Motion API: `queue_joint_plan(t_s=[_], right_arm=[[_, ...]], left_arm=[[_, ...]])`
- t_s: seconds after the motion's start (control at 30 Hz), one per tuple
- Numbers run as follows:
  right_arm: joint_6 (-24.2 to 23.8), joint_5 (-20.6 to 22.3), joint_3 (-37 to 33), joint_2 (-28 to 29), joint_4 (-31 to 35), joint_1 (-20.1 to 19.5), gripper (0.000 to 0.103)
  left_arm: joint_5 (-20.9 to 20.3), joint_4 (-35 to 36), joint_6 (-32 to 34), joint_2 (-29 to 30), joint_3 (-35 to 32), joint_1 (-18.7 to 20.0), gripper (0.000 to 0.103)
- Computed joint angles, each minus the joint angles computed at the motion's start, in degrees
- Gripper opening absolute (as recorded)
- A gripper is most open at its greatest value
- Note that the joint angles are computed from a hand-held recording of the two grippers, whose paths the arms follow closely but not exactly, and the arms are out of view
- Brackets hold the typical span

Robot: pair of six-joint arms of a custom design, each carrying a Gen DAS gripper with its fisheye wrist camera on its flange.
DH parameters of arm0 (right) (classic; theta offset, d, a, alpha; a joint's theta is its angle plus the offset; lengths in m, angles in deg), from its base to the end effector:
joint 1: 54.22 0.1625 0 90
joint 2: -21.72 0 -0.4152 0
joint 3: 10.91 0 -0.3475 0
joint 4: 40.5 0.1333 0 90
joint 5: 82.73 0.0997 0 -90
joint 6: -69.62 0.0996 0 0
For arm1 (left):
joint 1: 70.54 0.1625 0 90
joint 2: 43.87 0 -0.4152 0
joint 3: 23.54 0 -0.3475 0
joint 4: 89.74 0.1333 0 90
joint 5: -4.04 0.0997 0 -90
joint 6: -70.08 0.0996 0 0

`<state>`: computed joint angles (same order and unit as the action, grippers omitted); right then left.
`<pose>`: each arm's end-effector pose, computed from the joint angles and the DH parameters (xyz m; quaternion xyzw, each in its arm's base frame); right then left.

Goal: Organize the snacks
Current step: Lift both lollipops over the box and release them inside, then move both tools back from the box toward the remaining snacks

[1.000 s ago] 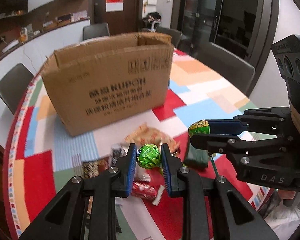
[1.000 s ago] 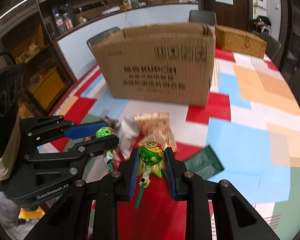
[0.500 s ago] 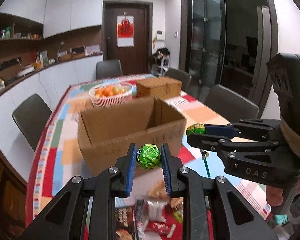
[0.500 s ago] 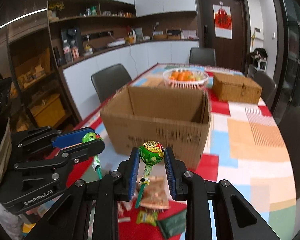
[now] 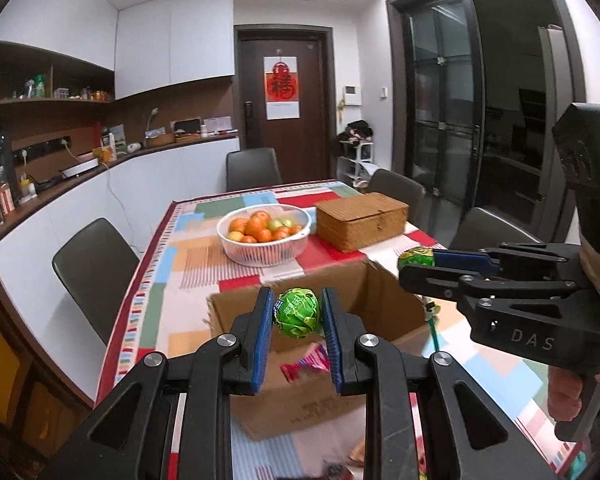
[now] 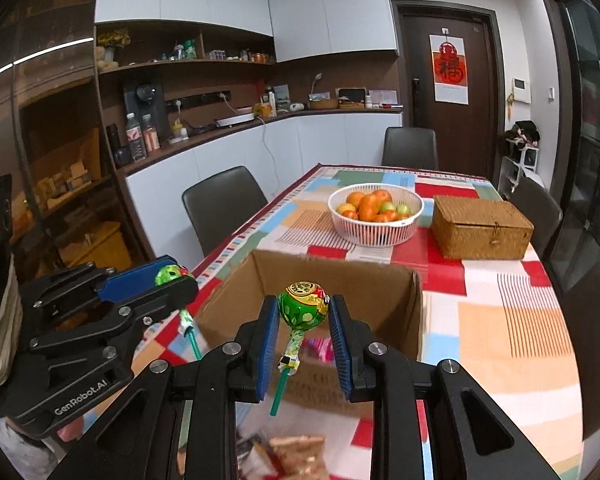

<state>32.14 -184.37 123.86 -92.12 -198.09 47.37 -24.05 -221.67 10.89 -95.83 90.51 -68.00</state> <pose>0.1704 -0.2673 0.4237 0.3428 -0.8477 0.3631 0.1790 -0.4857 -0.2429 0.1040 0.2935 0.7968 -0.4421 0.2891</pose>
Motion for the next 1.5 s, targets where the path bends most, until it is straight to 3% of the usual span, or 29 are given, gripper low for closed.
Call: queue_joint_plan(t_s=[0.33,0.67,0.7,0.73,0.77,0.8,0.83,1.17,1.5], right_arm=[[0.9,-3.8,-5.0,10.3,-3.4,1.2,0.027],[1.0,-6.6,-5.6,15.4,-5.7,0.2,0.027],[1.2,-6.7,-5.7,15.7,-5.6,0.1,0.027],[1.3,-6.8,-5.8,15.9,-5.6,0.0,0.027],[1.1,-7.0,-5.5,16.1,-6.5,0.0,0.029],[1.0,-7.5,-5.3,16.3,-7.2,0.3,0.042],[1.1,-8.3,-5.2,16.5,-7.5,0.7,0.047],[-1.4,-5.9,0.6,7.1,-6.6,1.9,0.049],[-3.4,-3.3,6.2,-4.2,-0.4,4.1,0.049]], left_arm=[[-1.1,-1.1,1.4,0.5,-1.4,6.1,0.025],[-2.9,-1.2,1.5,1.6,-2.1,9.3,0.025],[-2.6,-0.6,1.2,1.7,-2.2,9.3,0.029],[-2.2,1.4,0.0,1.7,-2.6,9.1,0.046],[-1.3,5.6,-3.2,1.7,-3.3,8.6,0.056],[-0.6,7.3,-4.4,1.6,-3.5,8.3,0.065],[0.3,9.2,-5.8,1.4,-3.4,7.6,0.065],[-1.2,20.3,-14.5,-2.1,-1.8,-0.4,0.070],[-6.0,28.0,-21.5,-3.9,-0.3,-7.1,0.076]])
